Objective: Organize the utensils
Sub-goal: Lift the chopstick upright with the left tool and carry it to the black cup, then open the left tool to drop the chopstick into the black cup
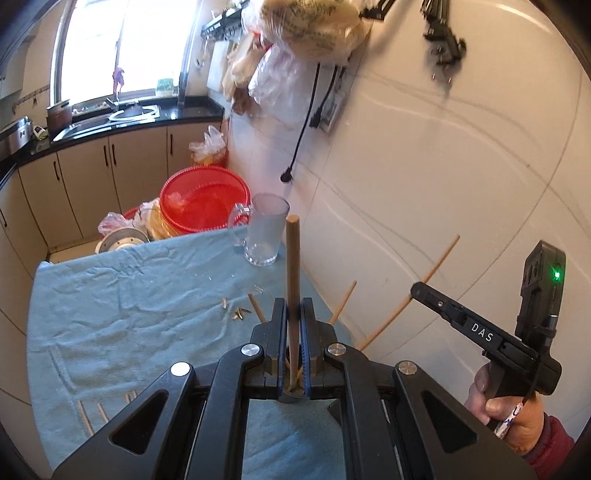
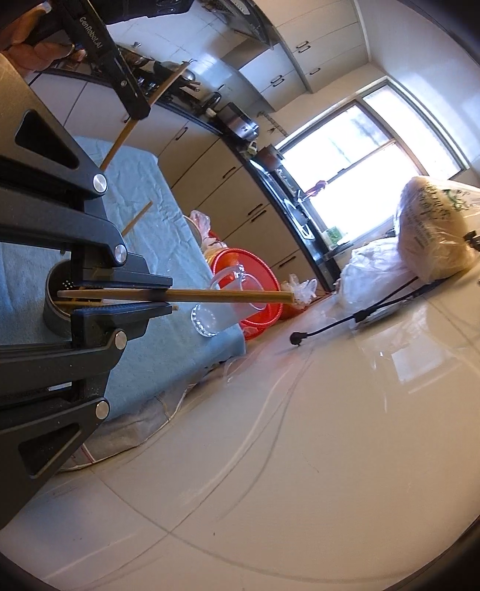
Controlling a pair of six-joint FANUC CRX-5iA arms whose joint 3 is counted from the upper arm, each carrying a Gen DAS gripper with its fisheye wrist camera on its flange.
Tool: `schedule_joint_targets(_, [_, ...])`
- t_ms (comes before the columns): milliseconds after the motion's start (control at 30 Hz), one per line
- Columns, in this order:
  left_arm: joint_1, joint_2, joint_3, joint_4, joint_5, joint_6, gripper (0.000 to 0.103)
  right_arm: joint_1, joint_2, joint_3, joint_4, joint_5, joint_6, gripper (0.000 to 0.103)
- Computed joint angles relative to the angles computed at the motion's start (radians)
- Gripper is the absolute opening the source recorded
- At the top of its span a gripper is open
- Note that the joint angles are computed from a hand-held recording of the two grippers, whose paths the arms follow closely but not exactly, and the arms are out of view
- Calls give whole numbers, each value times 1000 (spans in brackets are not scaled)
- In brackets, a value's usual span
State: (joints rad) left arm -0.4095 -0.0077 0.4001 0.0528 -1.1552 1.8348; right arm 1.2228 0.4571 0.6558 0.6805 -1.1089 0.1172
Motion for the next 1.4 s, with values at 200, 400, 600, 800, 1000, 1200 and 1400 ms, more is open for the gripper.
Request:
schedule_joint_targets(200, [-1, 55, 9, 9, -19, 10, 6, -30, 43, 49, -89, 2, 80, 7])
schedule_joint_targets(400, [2, 100, 18, 20, -52, 11, 6, -48, 69, 77, -180, -5, 140, 7])
schedule_joint_targets(600, [7, 131, 12, 11, -77, 35, 6, -65, 93, 99, -265, -9, 184, 7])
schedule_joint_targets(800, [13, 152, 12, 12, -84, 48, 7, -82, 123, 137, -333, -15, 235, 8])
schedule_joint_targets(1000, [9, 157, 19, 2, -67, 59, 8, -86, 133, 151, -329, -4, 265, 10])
schedule_joint_targets(1200, [1, 147, 36, -28, -63, 84, 25, -82, 95, 97, -277, 27, 232, 24])
schedule_joint_targets(1400, [-11, 126, 55, -76, -75, 118, 40, -69, 54, 45, -206, 32, 177, 54])
